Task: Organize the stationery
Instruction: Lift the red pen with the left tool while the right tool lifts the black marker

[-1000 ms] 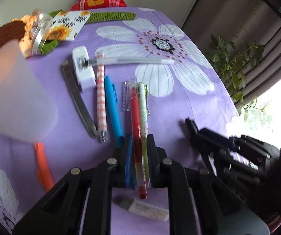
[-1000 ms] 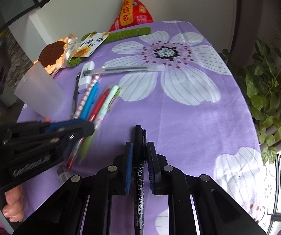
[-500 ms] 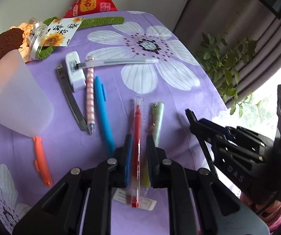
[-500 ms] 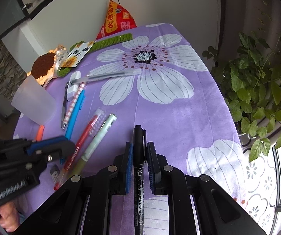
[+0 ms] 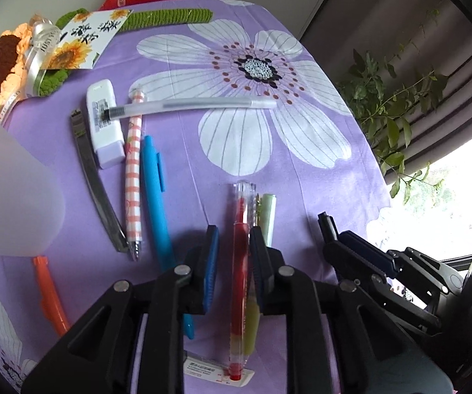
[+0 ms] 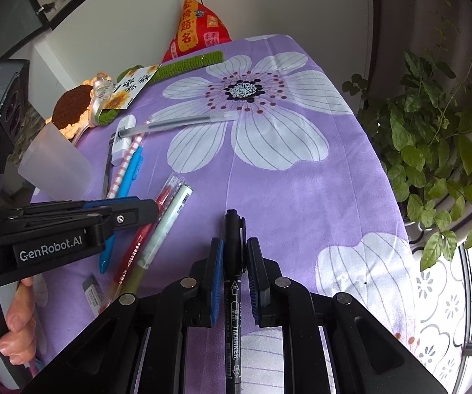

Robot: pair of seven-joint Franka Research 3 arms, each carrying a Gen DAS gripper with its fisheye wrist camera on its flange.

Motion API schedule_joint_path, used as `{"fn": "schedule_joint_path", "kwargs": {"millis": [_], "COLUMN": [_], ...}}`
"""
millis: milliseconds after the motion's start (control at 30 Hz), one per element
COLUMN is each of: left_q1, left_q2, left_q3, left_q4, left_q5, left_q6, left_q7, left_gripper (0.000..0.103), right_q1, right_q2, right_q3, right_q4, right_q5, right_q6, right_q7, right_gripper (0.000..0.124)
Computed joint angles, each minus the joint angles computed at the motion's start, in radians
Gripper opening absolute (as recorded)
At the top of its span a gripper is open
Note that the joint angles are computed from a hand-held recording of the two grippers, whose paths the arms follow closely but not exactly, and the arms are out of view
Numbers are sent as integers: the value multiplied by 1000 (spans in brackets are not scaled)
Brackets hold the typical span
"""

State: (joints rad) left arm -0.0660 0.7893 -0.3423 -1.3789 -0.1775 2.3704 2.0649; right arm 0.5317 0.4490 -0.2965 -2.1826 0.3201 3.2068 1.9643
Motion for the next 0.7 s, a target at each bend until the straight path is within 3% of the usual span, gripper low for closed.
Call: {"fn": "schedule_joint_path", "kwargs": {"millis": [100,233,567,700], "left_q1": [-2,-14,-1,-8], "left_q2": [6,-4,-3,-5], "left_q3": [-2,-3,-19,-7], "left_q4": [3,-36,-35,-36], "left_q5": [-2,18,26,31], "left_q6": [9,104,85,79], "left_q7": [-3,10,27,17], "left_gripper": [20,18,9,14], "right_q1": [-6,-30,-43,-27], "right_q2": [2,7,1,5], "right_q3": [6,30,40,18], "right_q4": [3,10,13,22], "right_q5": [1,5,1,-16], "right_q6": [0,2,-18,-36], "right_q7": [-2,-9,-14,2], "right_gripper": [15,15,15,15]}}
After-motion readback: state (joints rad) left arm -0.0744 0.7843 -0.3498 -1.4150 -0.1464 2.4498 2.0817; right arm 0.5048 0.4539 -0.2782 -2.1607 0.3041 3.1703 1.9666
